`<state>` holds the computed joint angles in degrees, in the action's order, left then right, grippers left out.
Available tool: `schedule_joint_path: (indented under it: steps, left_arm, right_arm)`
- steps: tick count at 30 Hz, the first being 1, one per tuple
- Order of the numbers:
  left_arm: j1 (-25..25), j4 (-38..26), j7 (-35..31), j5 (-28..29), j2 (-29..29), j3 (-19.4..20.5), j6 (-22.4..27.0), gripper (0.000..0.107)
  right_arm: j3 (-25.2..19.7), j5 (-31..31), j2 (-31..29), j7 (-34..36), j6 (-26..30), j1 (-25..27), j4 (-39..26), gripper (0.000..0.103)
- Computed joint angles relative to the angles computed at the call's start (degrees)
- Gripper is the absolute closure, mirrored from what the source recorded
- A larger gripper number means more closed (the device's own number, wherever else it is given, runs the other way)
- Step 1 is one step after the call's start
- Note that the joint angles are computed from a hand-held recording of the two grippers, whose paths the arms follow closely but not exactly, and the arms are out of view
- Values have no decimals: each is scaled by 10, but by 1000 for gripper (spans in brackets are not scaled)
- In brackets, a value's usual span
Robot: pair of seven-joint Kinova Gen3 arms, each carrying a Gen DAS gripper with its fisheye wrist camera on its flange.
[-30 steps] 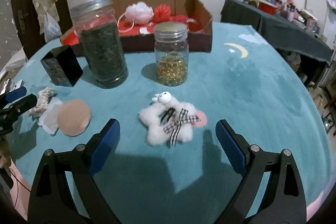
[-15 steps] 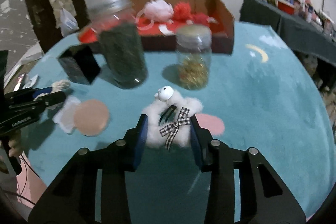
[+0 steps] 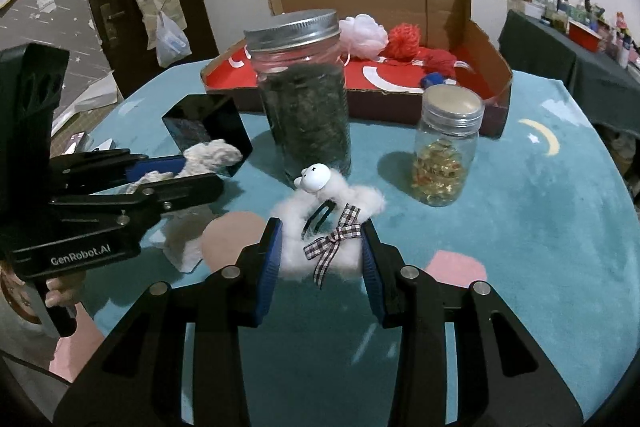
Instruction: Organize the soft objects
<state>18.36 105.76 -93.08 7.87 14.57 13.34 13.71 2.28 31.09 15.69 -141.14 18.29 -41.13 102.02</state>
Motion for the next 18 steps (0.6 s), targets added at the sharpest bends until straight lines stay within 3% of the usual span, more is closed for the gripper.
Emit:
schedule_joint_path:
  steps: [9, 18]
  left_arm:
    - [-10, -10, -11, 15, 8, 9, 13, 76]
    - [-10, 16, 11, 6, -21, -24, 23, 76]
  right_arm:
    - [-13, -33, 0, 34, -10, 22, 0, 67]
    - [-3, -53, -11, 38, -11, 24, 17, 67]
